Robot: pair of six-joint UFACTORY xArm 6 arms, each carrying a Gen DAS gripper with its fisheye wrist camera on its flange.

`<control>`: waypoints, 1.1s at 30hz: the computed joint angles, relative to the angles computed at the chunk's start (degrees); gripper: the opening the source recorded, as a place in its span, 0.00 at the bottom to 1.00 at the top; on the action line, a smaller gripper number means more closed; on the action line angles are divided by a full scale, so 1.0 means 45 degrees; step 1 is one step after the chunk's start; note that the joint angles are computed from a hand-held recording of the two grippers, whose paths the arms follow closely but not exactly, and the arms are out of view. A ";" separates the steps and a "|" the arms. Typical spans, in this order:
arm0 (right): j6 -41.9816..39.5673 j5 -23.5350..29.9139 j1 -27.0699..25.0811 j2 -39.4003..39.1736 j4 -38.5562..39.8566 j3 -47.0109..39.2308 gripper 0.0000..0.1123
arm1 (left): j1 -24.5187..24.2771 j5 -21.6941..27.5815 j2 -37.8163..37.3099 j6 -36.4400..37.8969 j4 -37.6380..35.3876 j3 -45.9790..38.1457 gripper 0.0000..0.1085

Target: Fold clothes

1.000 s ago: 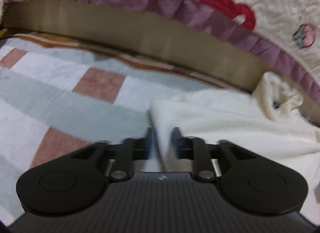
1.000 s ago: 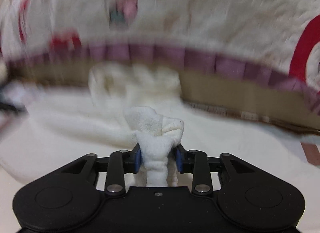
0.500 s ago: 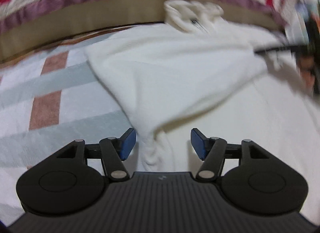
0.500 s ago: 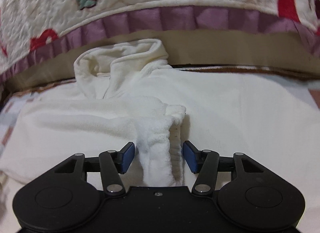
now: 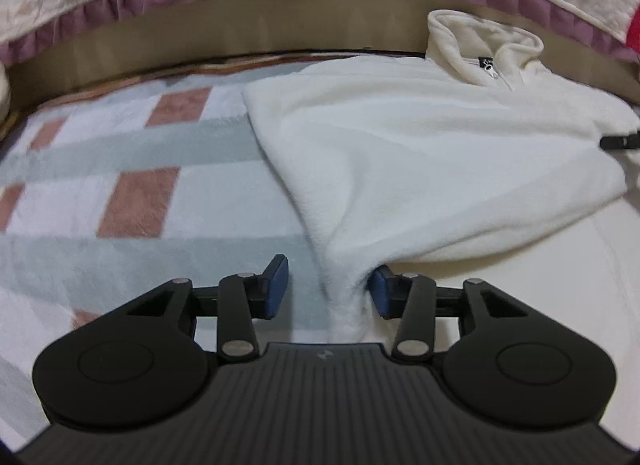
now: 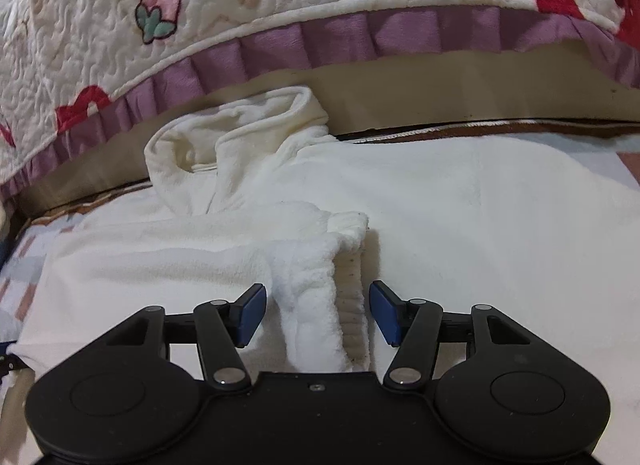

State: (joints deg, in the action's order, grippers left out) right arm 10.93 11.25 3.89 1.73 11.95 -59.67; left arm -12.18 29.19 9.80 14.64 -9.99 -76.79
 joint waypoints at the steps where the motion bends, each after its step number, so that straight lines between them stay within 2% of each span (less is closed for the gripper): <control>1: 0.0113 -0.0055 -0.0002 -0.0017 -0.0178 0.0016 0.54 | -0.0004 -0.0297 -0.0140 0.0246 -0.0022 0.0204 0.31; 3: -0.0415 -0.0540 0.0050 -0.0176 -0.0171 0.0228 0.25 | 0.0005 -0.0934 -0.0447 0.0811 -0.0073 0.0635 0.18; 5: -0.0785 -0.1788 0.0110 -0.0609 -0.1477 0.0749 0.25 | 0.0053 -0.1371 -0.0804 0.0144 0.0784 0.1038 0.17; 8: -0.0971 -0.1824 0.0292 -0.0961 -0.2256 0.0643 0.25 | 0.0094 -0.1891 -0.1166 -0.0677 0.1739 0.1467 0.17; 12: 0.1022 -0.1691 0.0025 -0.0940 -0.4765 0.0187 0.25 | 0.0037 -0.2183 -0.1129 -0.0949 0.2400 0.1551 0.21; 14: 0.1483 -0.1823 -0.0120 -0.0948 -0.4893 0.0001 0.25 | -0.0018 -0.2283 -0.1074 -0.1025 0.2610 0.1569 0.27; 16: 0.1298 -0.1858 -0.0171 -0.0970 -0.4473 -0.0223 0.25 | -0.0069 -0.2188 -0.0950 -0.0731 0.2411 0.1472 0.28; 20: 0.0129 -0.1845 -0.0068 -0.0940 -0.3171 -0.0732 0.25 | -0.0164 -0.1372 -0.0523 0.0619 0.0240 0.0941 0.28; 21: -0.0251 -0.1853 -0.0025 -0.0930 -0.2739 -0.0851 0.25 | -0.0175 -0.1166 -0.0398 0.0729 -0.0028 0.0787 0.19; 22: -0.0854 -0.1868 0.0051 -0.0927 -0.2036 -0.0952 0.25 | -0.0161 -0.1354 -0.0489 0.0643 0.0238 0.0915 0.09; 24: -0.1711 -0.1706 0.0202 -0.0896 -0.0970 -0.1120 0.25 | -0.0106 -0.2064 -0.0904 -0.0560 0.2205 0.1427 0.09; 26: -0.1787 -0.1188 0.0287 -0.0776 -0.0860 -0.1261 0.25 | 0.0084 -0.2426 -0.1338 -0.1506 0.3712 0.1789 0.09; 29: -0.1412 -0.0216 0.0330 -0.0537 -0.1502 -0.1300 0.25 | 0.0205 -0.1073 -0.1100 -0.1732 0.3082 0.1263 0.09; 33: -0.1107 0.0439 0.0263 -0.0380 -0.1403 -0.0973 0.25 | 0.0129 -0.0589 -0.0936 -0.1599 0.3674 0.1088 0.10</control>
